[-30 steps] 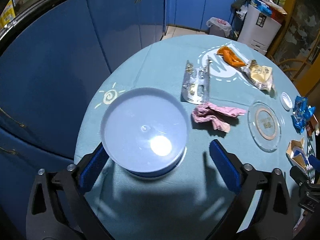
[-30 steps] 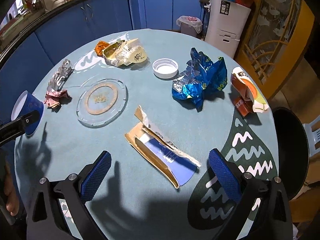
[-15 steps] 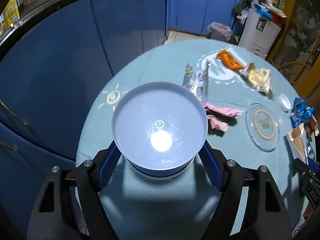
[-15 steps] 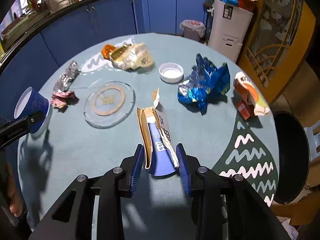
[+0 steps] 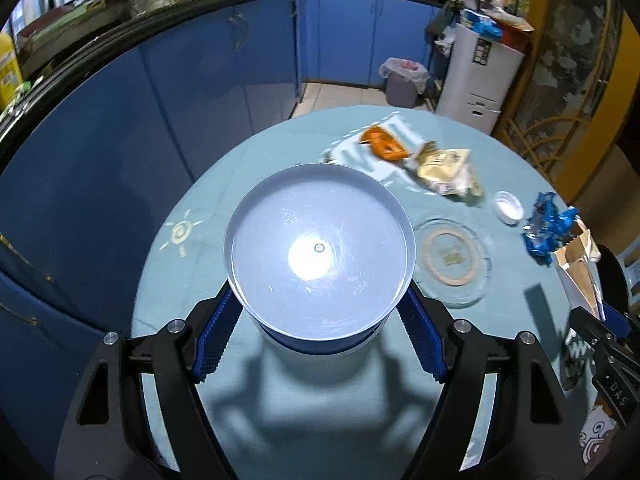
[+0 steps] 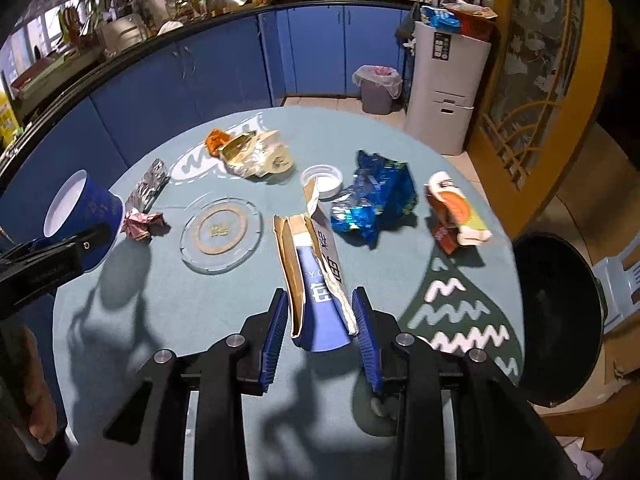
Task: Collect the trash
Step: 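Carry the cardboard packaging and blue cup over the black bin with both tools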
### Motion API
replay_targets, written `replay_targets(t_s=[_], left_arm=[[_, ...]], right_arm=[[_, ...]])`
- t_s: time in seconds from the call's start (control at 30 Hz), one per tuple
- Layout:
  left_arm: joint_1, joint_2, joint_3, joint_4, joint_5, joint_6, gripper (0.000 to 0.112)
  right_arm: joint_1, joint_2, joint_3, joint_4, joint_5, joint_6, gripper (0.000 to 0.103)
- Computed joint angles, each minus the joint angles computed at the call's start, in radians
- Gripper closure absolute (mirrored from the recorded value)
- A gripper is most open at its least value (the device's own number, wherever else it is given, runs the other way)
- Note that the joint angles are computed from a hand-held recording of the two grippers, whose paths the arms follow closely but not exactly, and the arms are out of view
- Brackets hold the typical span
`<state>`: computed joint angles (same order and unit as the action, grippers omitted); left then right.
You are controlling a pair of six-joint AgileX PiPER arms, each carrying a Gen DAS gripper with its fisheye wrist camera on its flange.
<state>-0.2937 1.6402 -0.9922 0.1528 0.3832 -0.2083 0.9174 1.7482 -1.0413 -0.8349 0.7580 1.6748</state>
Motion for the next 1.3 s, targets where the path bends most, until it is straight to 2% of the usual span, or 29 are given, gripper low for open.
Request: replay_targets(t_s=[0.33,0.43,0.67,1.3], left_arm=[[-0.188,0.014,-0.059,0.141,0.042,-0.174,0.037],[-0.236,0.035,-0.099,0.13,0.068,-0.172,0.037],[-0.364,0.072,-0.172,0.204,0.112,-0.258,0.037],[-0.669,0.292,-0.551,0.227,0.276,-0.265,0.037]], right_arm=[[-0.005,-0.127,0.16,-0.058,0.001,0.131,0.07],[-0.015,-0.171,0.21,-0.073,-0.003,0.165,0.07],[-0.048,-0.277,0.324,-0.099,-0.009,0.223,0.07],[-0.206,-0.575,0.604,-0.114,-0.028,0.263,0.07]])
